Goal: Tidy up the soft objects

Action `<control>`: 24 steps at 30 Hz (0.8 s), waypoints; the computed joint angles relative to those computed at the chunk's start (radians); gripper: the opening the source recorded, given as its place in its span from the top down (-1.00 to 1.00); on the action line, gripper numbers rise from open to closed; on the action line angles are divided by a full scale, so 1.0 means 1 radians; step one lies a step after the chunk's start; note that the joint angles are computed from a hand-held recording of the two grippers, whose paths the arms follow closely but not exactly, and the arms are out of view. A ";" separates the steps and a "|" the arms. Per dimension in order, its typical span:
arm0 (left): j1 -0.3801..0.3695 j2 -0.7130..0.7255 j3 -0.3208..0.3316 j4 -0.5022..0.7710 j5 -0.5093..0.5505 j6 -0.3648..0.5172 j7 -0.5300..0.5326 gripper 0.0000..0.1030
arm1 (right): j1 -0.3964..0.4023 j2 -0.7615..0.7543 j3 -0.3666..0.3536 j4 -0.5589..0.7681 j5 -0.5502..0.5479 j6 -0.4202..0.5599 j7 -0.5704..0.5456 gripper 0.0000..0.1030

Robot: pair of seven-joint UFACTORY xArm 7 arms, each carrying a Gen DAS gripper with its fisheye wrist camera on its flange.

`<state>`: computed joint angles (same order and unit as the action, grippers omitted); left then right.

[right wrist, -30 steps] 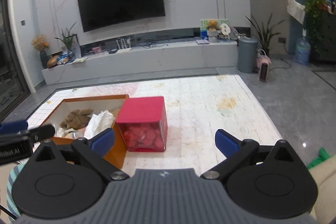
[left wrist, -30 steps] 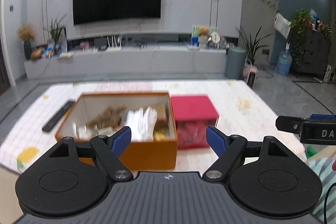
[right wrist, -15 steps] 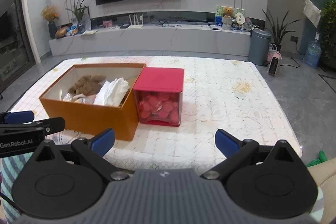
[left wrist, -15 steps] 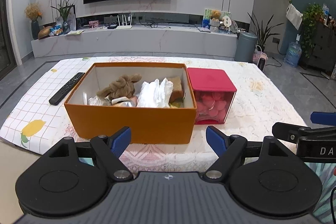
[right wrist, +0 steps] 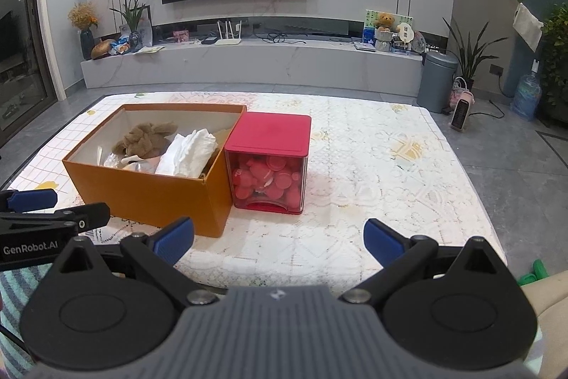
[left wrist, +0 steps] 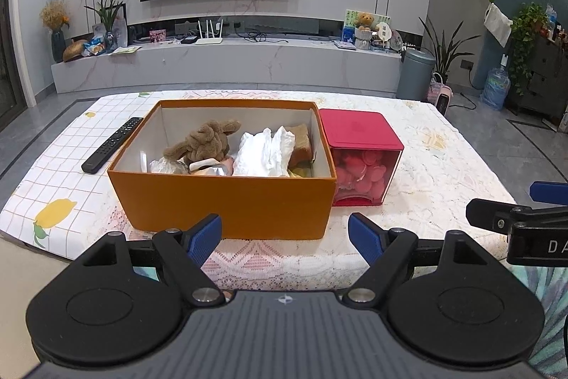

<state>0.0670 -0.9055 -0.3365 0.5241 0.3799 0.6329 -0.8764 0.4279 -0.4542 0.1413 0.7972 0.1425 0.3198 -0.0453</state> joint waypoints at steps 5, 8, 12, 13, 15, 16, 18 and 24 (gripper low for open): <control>0.005 -0.005 0.007 -0.004 0.002 -0.005 -0.002 -0.84 | 0.000 0.004 0.001 0.005 -0.004 0.002 -0.001 -0.94; 0.006 -0.007 0.010 -0.005 -0.001 -0.006 -0.001 -0.84 | -0.002 0.004 0.005 0.007 -0.008 0.005 0.000 -0.94; 0.007 -0.016 0.017 -0.009 -0.006 -0.005 0.003 -0.84 | 0.000 0.003 0.007 0.007 -0.010 0.004 0.000 -0.94; 0.006 -0.019 0.017 -0.010 -0.007 -0.005 0.004 -0.84 | -0.001 0.003 0.010 0.007 -0.013 0.004 0.002 -0.94; 0.006 -0.022 0.018 -0.012 -0.008 -0.008 0.007 -0.84 | -0.002 0.002 0.012 0.006 -0.015 0.005 0.005 -0.94; 0.007 -0.026 0.017 -0.014 -0.008 -0.010 0.007 -0.84 | -0.001 0.002 0.012 0.006 -0.016 0.005 0.005 -0.94; 0.009 -0.032 0.015 -0.016 -0.010 -0.011 0.006 -0.84 | -0.002 0.002 0.013 0.006 -0.018 0.005 0.007 -0.94; 0.012 -0.040 0.015 -0.021 -0.014 -0.015 0.008 -0.84 | -0.002 0.001 0.014 0.005 -0.024 0.004 0.014 -0.94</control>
<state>0.0791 -0.9451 -0.3216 0.5035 0.3661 0.6182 -0.8684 0.4255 -0.4529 0.1557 0.8018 0.1187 0.3238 -0.0316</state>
